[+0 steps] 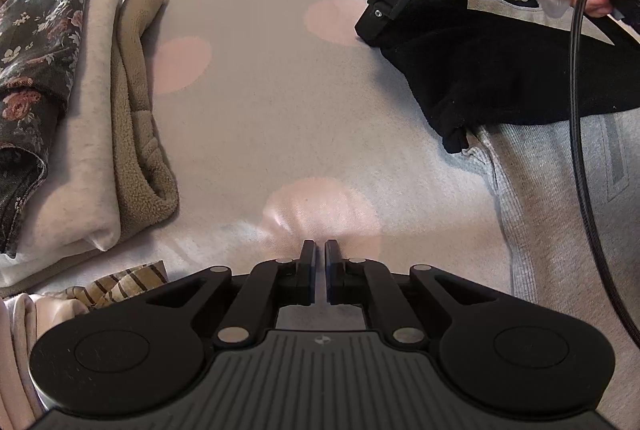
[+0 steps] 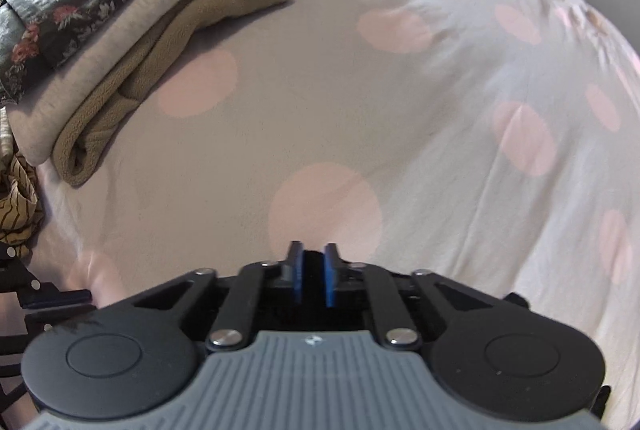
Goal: Fold clothes
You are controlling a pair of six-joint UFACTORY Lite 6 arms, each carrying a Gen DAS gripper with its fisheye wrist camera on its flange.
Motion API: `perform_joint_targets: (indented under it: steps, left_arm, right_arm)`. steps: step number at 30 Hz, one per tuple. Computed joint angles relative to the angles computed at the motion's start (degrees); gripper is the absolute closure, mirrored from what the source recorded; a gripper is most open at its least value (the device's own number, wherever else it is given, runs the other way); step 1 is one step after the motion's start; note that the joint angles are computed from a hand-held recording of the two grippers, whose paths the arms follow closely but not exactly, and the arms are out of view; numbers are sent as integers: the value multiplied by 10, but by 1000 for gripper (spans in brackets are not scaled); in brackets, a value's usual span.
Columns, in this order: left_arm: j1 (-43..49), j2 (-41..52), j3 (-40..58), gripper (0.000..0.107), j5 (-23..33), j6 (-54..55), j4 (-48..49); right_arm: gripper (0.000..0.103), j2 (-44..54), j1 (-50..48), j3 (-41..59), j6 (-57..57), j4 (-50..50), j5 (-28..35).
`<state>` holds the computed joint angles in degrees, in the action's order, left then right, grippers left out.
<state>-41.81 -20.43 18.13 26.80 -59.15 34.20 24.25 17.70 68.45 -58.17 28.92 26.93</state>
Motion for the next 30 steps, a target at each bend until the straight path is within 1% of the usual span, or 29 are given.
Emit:
perform_joint_targets:
  steps: [1, 4, 6, 10, 11, 13, 15, 17, 18, 20, 22, 25, 28, 30]
  left_arm:
    - [2, -2, -1, 104, -2, 4, -1]
    - [3, -3, -3, 104, -3, 4, 0]
    - [4, -6, -6, 104, -6, 3, 0]
    - [13, -14, -12, 104, -14, 14, -10]
    - [15, -15, -13, 104, -16, 17, -12]
    - [15, -12, -11, 104, -15, 15, -10]
    - [12, -11, -7, 104, -12, 6, -4]
    - [8, -19, -6, 103, -6, 1, -2]
    - [6, -23, -5, 102, -3, -1, -1]
    - [2, -29, -3, 92, 0, -12, 4]
    - [-4, -31, 2, 91, 0, -31, 15]
    - [-19, -33, 9, 91, -4, -75, 45]
    - [-35, -35, 12, 90, -19, -140, 93]
    - [-44, -31, 14, 89, -35, -194, 134]
  right_arm:
    - [100, -1, 3, -2, 1, 2, -6]
    - [100, -6, 14, -2, 34, -7, -41]
    - [100, -4, 16, 8, 52, -8, -53]
    - [100, -1, 19, 21, 79, -14, -55]
    - [97, -2, 19, 23, 80, -10, -54]
    - [88, -21, 14, 13, 49, 29, -52]
    - [82, -35, 9, 12, 41, 36, -41]
    - [82, -71, -7, -11, 23, 36, -32]
    - [82, -92, -23, -25, 10, 36, -25]
    - [80, -132, -64, -51, -19, 36, -8]
    - [79, -168, -122, -75, -52, 35, 11]
    - [79, -203, -247, -94, -112, 27, 42]
    - [79, -188, -393, -76, -199, 43, 70]
    - [78, -162, -481, -47, -242, 49, 85]
